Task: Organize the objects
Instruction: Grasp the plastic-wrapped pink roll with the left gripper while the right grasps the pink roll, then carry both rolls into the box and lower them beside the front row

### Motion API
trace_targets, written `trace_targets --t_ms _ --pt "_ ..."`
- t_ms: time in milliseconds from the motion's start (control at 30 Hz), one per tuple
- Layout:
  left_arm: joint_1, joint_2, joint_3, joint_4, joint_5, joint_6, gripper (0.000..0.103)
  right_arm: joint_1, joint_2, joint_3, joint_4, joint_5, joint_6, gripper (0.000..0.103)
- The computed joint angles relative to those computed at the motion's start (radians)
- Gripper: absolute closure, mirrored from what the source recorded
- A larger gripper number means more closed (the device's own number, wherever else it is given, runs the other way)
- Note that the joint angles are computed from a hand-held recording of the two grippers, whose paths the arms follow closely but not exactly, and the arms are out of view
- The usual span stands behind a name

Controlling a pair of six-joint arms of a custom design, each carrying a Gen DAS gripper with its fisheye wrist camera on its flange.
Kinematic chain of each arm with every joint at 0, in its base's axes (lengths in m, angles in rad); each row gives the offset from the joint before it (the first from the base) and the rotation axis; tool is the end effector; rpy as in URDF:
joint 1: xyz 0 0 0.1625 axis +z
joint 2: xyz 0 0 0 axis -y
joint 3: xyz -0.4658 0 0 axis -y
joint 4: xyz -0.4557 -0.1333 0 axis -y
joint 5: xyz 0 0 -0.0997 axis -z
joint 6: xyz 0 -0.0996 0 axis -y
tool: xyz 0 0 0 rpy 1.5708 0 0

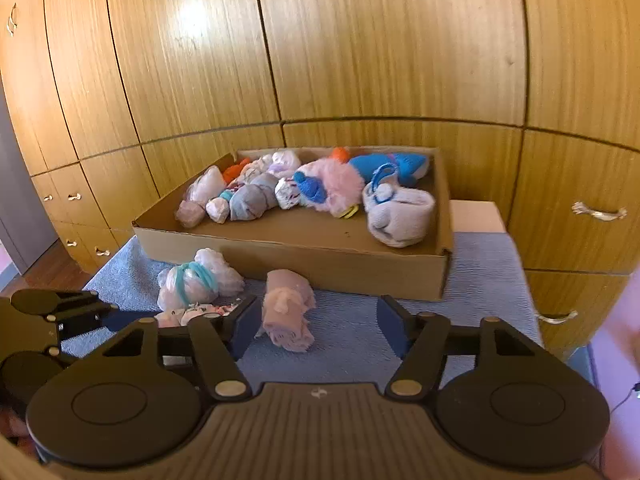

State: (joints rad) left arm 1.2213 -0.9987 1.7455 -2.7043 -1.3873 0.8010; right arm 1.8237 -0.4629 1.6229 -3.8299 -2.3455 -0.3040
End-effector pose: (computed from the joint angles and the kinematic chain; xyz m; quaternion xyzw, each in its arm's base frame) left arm -0.1028 -0.7245 0.1915 0.5169 0.8295 -0.1664 0.1305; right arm 0.2386 -0.6690 0.0092 0.0273 -0.8134 0.4752 0.3344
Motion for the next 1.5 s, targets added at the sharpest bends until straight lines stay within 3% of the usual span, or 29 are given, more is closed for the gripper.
trace_targets --t_ms 200,367,500,700,1000,1167,1300,1500 --pt "0.008 0.004 -0.014 0.018 -0.018 -0.009 0.042 -0.015 0.021 -0.057 0.112 -0.002 0.027 0.058" --pt "0.018 -0.006 -0.015 0.031 -0.038 -0.002 0.043 -0.024 0.016 -0.052 0.135 0.013 0.065 0.065" --pt "0.022 -0.023 -0.007 0.032 -0.052 -0.009 0.043 -0.015 0.011 -0.028 0.100 0.014 0.056 0.084" --pt "0.030 -0.047 0.001 0.036 -0.061 -0.026 0.043 -0.002 -0.001 0.010 0.074 -0.001 0.066 0.084" --pt "0.042 -0.026 -0.023 0.031 -0.031 -0.034 0.043 -0.020 0.023 -0.038 0.135 0.011 0.031 0.066" --pt "0.049 -0.022 -0.024 0.025 -0.042 -0.022 0.042 -0.025 0.035 -0.047 0.124 0.007 0.004 0.066" --pt "0.053 -0.019 -0.023 0.013 -0.056 -0.012 0.043 -0.029 0.025 -0.025 0.093 0.032 0.000 0.080" --pt "0.054 -0.026 -0.032 0.030 -0.063 -0.024 0.044 -0.020 0.005 0.022 0.036 0.036 -0.023 0.082"
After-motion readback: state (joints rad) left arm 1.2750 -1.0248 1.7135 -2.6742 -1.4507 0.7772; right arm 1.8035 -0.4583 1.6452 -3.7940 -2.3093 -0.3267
